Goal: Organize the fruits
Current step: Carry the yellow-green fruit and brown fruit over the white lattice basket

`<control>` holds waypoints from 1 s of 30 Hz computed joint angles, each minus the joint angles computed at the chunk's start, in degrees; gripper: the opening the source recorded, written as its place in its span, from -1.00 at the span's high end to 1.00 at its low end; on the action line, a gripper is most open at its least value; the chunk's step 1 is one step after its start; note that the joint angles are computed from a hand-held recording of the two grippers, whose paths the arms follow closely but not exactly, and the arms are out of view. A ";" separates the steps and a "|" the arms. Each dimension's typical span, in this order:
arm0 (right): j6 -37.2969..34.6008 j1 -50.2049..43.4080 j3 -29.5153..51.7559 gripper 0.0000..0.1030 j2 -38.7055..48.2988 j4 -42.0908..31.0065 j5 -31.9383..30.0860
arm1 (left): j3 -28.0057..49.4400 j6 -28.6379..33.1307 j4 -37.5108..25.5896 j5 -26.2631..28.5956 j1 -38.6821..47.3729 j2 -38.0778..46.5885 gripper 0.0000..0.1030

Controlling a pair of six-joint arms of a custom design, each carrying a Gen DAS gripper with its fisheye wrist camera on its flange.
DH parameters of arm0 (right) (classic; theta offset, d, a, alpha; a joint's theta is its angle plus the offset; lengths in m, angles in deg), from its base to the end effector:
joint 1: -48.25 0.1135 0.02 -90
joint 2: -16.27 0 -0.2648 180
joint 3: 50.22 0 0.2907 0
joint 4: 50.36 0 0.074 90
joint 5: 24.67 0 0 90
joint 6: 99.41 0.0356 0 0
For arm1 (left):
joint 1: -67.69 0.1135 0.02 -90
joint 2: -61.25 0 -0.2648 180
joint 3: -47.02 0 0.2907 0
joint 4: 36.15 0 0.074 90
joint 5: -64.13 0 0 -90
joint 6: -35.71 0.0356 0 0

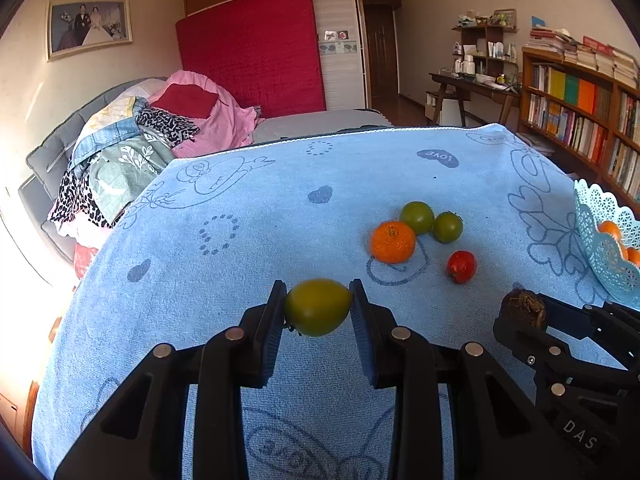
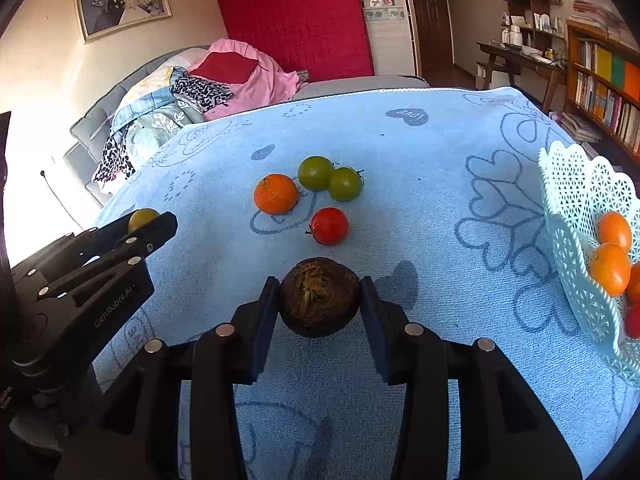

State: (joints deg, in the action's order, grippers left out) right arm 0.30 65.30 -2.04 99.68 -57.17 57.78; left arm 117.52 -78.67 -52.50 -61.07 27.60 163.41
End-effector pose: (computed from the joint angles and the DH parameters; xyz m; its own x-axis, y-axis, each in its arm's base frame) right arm 0.2933 0.0948 0.1357 -0.6958 -0.0385 -0.7172 -0.2705 0.9391 0.2120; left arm 0.3132 -0.2369 0.1432 -0.6134 0.0754 -0.7862 -0.0241 0.9932 0.1141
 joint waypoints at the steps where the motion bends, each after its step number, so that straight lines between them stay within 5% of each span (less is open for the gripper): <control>1: 0.00 -0.32 -0.40 0.18 -0.74 -0.05 -0.20 | 0.18 0.00 -0.10 0.07 -0.34 0.16 0.37; 30: -4.24 -16.48 -8.72 0.18 -18.77 -4.90 -10.40 | 8.13 -2.67 -6.16 0.06 -6.03 4.65 0.36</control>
State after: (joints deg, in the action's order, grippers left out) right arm -3.95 48.82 -10.76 80.91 -62.07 47.38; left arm 125.65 -81.33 -58.66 -61.00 21.57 168.06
